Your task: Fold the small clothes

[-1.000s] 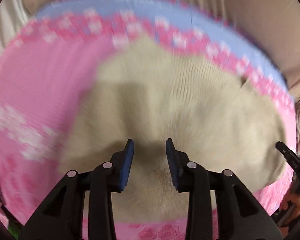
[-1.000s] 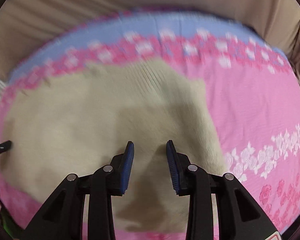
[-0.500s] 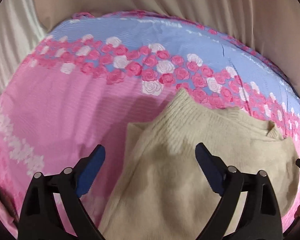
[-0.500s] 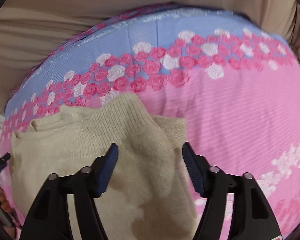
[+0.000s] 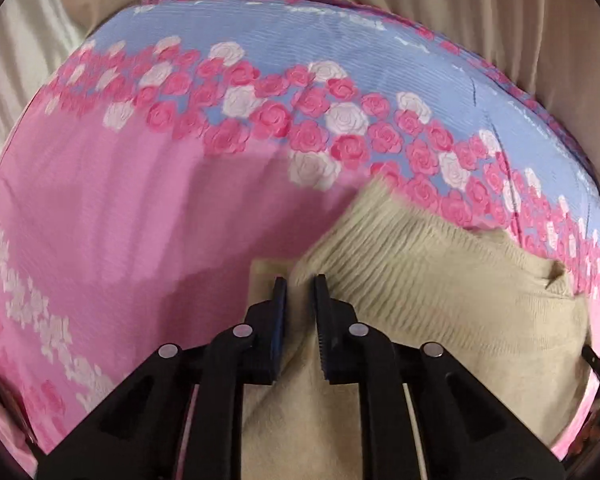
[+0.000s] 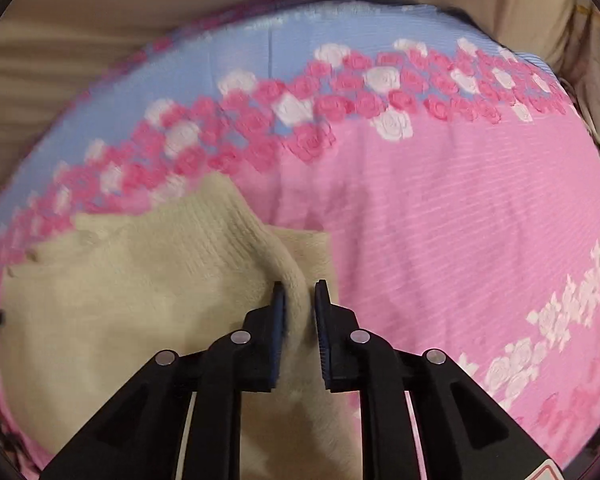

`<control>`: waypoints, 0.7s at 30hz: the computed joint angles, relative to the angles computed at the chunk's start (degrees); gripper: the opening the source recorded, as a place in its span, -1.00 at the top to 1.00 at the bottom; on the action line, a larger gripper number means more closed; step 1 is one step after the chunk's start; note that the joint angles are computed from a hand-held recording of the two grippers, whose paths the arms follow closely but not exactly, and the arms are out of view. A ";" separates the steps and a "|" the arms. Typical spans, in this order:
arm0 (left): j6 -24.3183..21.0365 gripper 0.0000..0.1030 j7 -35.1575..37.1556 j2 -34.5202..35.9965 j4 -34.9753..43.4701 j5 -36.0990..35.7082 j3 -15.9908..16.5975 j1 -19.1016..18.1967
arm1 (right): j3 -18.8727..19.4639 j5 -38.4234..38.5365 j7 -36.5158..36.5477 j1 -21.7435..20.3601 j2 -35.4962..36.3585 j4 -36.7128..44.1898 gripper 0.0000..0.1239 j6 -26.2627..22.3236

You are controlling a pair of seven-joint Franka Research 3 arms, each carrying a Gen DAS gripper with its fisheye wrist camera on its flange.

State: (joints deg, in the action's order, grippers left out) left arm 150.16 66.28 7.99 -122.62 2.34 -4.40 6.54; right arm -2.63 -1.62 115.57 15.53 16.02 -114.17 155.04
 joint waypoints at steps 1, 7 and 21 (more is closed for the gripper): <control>1.86 0.71 0.19 -2.27 -1.97 -0.80 -0.25 0.04 | -0.59 -1.60 2.02 1.00 -2.68 -3.28 0.80 4.49; 7.09 -0.03 1.38 -4.33 -2.59 1.60 -1.48 -3.11 | 8.37 13.56 -17.34 -1.49 0.62 3.08 0.80 0.06; -2.02 -0.05 -2.12 6.71 6.82 12.03 -1.84 -7.50 | 1.97 1.58 -10.16 7.84 11.26 15.16 0.70 -9.60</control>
